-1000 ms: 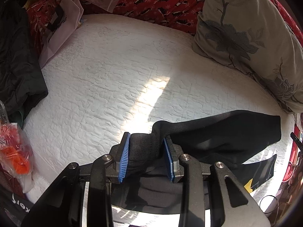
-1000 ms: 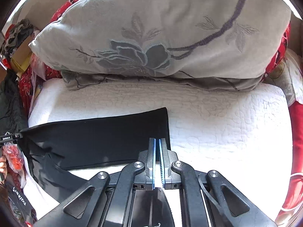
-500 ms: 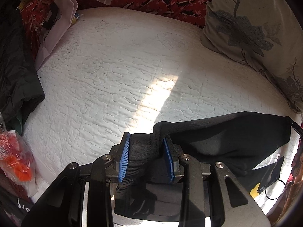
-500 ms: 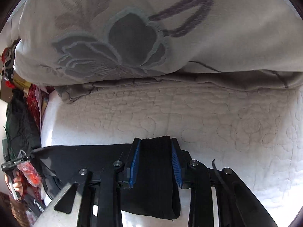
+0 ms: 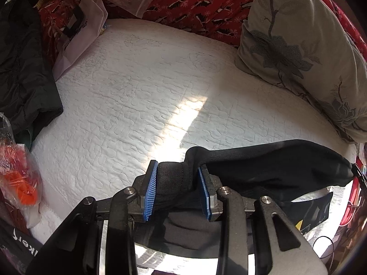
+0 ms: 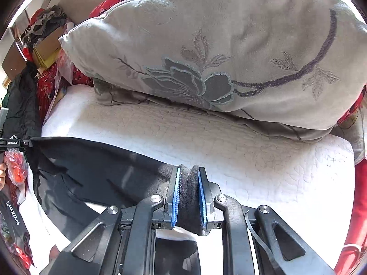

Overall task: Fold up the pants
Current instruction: 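Lift the cuffs with both grippers and fold them over toward the waistband, then open both grippers to release the folded cuffs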

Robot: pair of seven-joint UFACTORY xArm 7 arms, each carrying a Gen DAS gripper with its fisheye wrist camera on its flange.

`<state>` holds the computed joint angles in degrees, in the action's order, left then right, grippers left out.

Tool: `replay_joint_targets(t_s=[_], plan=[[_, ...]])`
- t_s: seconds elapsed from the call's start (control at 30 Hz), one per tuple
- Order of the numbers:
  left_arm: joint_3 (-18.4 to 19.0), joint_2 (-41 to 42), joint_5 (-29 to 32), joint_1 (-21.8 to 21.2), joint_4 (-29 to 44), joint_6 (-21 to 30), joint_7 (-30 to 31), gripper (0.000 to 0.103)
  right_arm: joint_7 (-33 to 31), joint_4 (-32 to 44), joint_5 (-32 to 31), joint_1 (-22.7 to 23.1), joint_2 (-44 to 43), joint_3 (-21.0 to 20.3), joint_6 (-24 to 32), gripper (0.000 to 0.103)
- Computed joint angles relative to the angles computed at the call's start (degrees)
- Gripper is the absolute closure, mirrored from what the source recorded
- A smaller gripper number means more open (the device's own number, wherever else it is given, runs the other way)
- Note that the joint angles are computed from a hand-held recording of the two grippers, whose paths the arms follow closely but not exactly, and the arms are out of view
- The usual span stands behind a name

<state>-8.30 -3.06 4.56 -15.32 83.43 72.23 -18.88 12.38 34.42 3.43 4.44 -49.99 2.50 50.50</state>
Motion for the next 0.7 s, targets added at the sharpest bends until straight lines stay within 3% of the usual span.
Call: replay_joint_targets(t_s=[0.37,0.57,0.7], plan=[[1.8,-16.9,-7.2,2.0,-18.8,-5.2,2.5,0.072,6.6,-8.0,1.5,4.9,-20.2,5.4,11.9,0.088],[3.0,-24.7,-10.0,3.3,-30.7,-6.0,5.1,0.072,12.9,-13.9,4.4,7.2,-34.2,6.7,21.3,0.088],[3.1,-26.1,-10.4,3.6,-37.1,-4.3,6.7,0.072,15.9,-16.0,5.7,9.4,-37.4,10.1,26.4,0.084]])
